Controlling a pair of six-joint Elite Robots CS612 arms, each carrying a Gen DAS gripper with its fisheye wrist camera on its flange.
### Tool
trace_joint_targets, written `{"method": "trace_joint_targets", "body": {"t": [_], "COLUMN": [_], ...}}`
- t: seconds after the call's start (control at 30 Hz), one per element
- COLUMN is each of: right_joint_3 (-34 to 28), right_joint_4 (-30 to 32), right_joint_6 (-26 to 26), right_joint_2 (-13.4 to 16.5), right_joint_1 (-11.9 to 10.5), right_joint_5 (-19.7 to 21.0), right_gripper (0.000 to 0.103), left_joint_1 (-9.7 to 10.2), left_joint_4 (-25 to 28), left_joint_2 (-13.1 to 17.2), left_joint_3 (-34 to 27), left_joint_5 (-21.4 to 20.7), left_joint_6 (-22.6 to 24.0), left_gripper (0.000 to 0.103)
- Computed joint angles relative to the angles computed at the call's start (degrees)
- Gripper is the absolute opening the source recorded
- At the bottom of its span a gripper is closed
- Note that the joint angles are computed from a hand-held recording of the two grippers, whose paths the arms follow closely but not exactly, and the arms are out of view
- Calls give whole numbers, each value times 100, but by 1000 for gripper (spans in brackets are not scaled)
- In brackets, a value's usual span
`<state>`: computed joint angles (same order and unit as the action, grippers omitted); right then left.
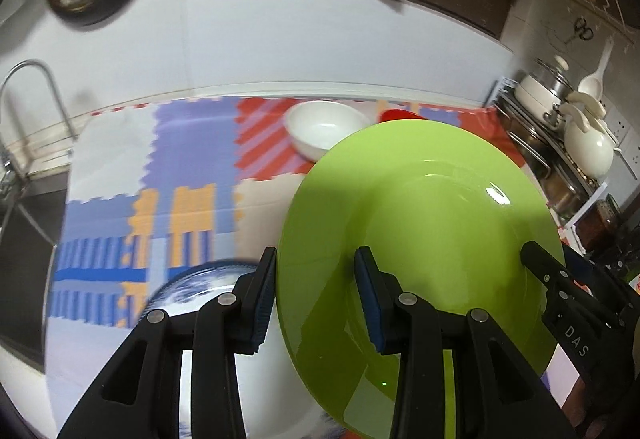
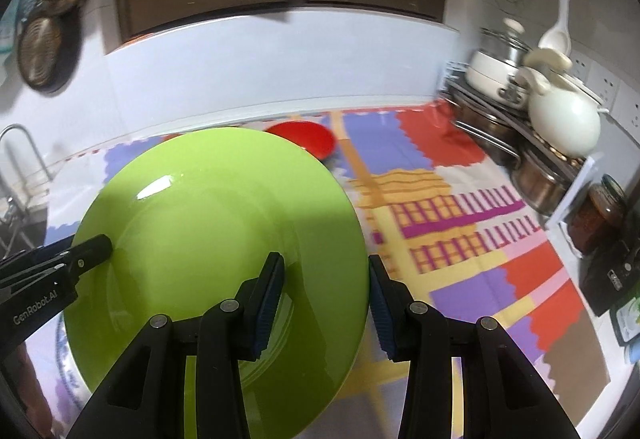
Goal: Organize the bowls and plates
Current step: 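Lift the green plate with both grippers and carry it to the blue-and-white plates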
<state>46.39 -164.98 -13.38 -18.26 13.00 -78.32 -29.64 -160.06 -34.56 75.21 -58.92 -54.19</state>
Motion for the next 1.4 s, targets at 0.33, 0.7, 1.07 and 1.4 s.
{"method": "trace_joint_targets", "body": {"t": [0.33,0.7,1.07,1.4], "right_joint_3": [498,642,495,215], "right_joint_4": [-60,317,811,1234], "right_joint_6": [-394,-826,-1025,-1009], "right_joint_2": [-224,-223,-77,111], "right_joint_1": [283,521,633,651], "right_joint_5": [342,455,177,-34], "right_gripper": [42,42,43,43], "left_joint_1": [-6,68,153,213], "left_joint_4": [-22,224,358,461], "left_joint_2": [-548,-736,-545,-369], "left_joint_3": [1130,1692,1646,1469], "left_joint_5": [210,-30,-513,-788], "left_joint_6": [-730,-1350,-1438,-1329], "left_gripper": [38,38,38,38]}}
